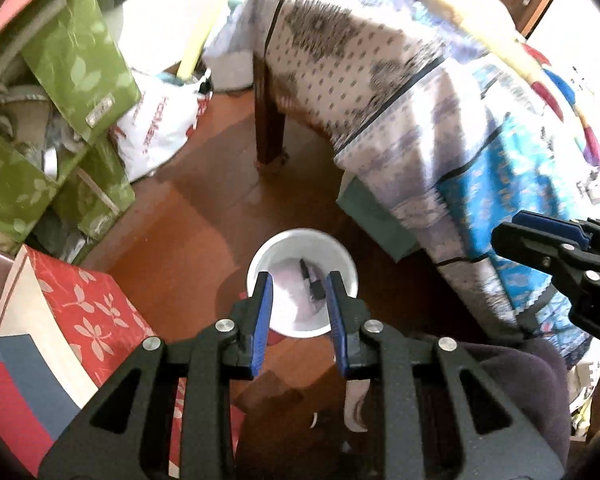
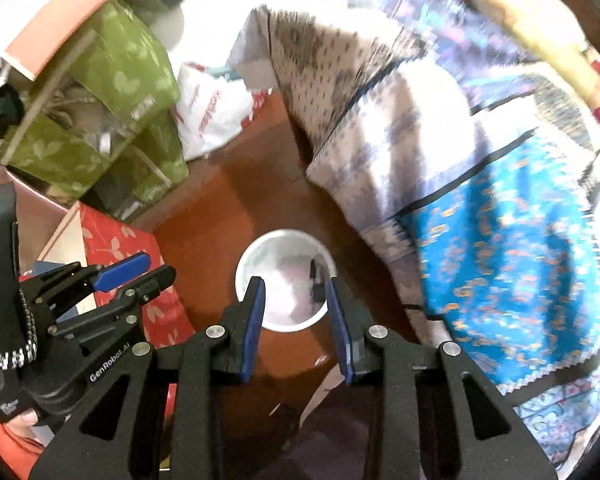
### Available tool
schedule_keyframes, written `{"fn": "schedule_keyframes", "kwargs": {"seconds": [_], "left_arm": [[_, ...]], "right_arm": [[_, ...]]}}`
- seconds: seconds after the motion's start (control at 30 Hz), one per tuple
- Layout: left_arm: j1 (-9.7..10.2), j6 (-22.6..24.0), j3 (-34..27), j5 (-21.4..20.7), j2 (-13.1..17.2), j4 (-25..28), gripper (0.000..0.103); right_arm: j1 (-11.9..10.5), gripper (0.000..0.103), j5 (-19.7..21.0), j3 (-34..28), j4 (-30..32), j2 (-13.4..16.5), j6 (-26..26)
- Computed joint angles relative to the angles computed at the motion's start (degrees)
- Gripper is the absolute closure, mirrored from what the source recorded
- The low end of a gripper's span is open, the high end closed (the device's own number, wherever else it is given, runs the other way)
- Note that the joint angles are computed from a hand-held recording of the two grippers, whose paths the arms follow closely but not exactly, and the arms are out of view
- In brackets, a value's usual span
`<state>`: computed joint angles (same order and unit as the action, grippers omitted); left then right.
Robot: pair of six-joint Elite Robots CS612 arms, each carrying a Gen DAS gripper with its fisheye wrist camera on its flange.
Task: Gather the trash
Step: 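Move both open grippers back over the items on the bed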
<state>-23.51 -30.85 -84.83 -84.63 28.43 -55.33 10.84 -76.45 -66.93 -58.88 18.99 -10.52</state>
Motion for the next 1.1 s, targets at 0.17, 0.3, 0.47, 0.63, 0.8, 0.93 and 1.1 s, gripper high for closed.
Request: {"fn": "schedule_keyframes", "kwargs": {"seconds": [0.17, 0.3, 0.47, 0.63, 0.8, 0.93, 1.1], "left_arm": [[-1.55, 1.0, -0.5, 2.6, -1.4, -2.4, 0.077], [-3.02, 2.8, -0.3, 4.1, -2.7, -4.4, 0.077], [-4.93, 5.9, 1.6, 4.7, -4.6, -7.7, 0.077], [-6.91, 9.2, 4.6, 3.9, -6.4, -12.5, 0.076], [-9.02, 13.0, 8.1, 3.7, -7.9, -17.7, 0.074], [-10.25, 14.9, 11.9, 0.4, -9.3, -21.9, 0.071], [-11.46, 16.6, 17.7, -3.5, -11.2, -26.4, 0.07]], "right_arm": [[-1.0, 0.074, -0.2, -5.2, -3.0, 0.8, 1.2], [-2.2, 0.074, 0.3, -8.3, -4.1, 1.0, 2.0], [-3.8, 0.074, -0.5, -12.7, -6.2, 1.6, 3.7], [-5.5, 0.074, -3.1, -16.2, -7.8, 2.3, 4.3], [-7.8, 0.074, -5.8, -19.2, -7.2, 2.9, 5.8], [-9.6, 0.074, -7.5, -20.7, -6.3, 3.4, 7.8], [-12.6, 0.074, -8.7, -22.2, -4.7, 3.8, 11.5]]}}
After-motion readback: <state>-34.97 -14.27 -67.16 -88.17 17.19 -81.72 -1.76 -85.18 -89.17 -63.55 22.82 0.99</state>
